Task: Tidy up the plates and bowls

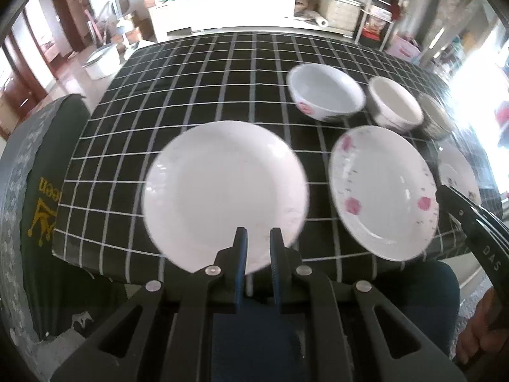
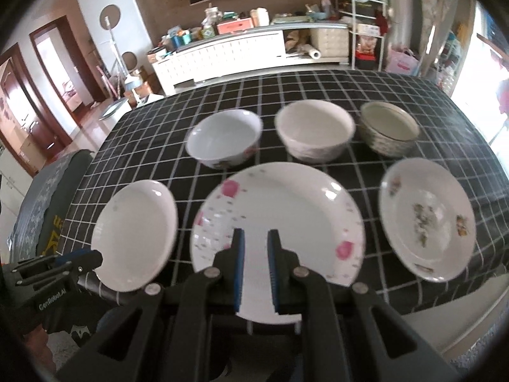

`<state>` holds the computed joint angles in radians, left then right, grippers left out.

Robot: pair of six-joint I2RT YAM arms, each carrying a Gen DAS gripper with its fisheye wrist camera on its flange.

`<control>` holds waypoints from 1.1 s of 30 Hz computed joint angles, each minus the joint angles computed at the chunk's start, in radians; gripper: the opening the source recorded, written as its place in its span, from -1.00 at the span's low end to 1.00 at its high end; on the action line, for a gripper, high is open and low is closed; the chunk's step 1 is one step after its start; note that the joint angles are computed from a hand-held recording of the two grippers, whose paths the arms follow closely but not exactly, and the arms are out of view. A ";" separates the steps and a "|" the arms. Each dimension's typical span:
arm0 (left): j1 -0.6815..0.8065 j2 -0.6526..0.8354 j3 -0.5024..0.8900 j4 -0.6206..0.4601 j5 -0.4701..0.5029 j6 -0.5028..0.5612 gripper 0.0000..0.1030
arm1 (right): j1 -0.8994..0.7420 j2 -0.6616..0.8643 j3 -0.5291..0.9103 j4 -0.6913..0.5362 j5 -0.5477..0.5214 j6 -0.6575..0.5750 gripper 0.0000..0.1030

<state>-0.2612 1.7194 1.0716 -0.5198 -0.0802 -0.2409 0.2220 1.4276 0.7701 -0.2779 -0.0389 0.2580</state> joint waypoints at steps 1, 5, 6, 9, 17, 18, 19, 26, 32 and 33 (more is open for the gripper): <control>-0.016 0.008 0.006 -0.001 -0.001 -0.008 -0.76 | -0.018 -0.007 -0.007 -0.002 -0.009 -0.007 -0.66; -0.064 0.029 0.026 -0.006 -0.007 -0.025 -0.76 | -0.082 -0.024 -0.035 -0.003 -0.037 -0.025 -0.66; -0.072 0.034 0.031 -0.005 -0.007 -0.027 -0.76 | -0.096 -0.025 -0.043 -0.001 -0.046 -0.028 -0.66; -0.095 0.049 0.045 -0.009 -0.013 -0.036 -0.76 | -0.130 -0.022 -0.051 -0.002 -0.066 -0.039 -0.66; -0.116 0.085 0.075 -0.009 -0.015 -0.053 -0.76 | -0.182 -0.003 -0.056 -0.003 -0.102 -0.067 -0.66; -0.116 0.089 0.078 -0.010 -0.014 -0.054 -0.76 | -0.188 0.000 -0.057 -0.001 -0.106 -0.070 -0.66; -0.115 0.092 0.080 -0.009 -0.012 -0.053 -0.76 | -0.193 0.004 -0.057 0.001 -0.109 -0.072 -0.66; -0.105 0.121 0.082 0.011 0.020 -0.053 -0.76 | -0.216 0.049 -0.052 0.005 -0.132 -0.081 -0.66; -0.105 0.162 0.106 0.013 0.034 -0.055 -0.65 | -0.253 0.072 -0.040 0.003 -0.175 -0.102 -0.62; -0.106 0.167 0.111 0.016 0.035 -0.053 -0.60 | -0.262 0.077 -0.037 0.002 -0.185 -0.106 -0.56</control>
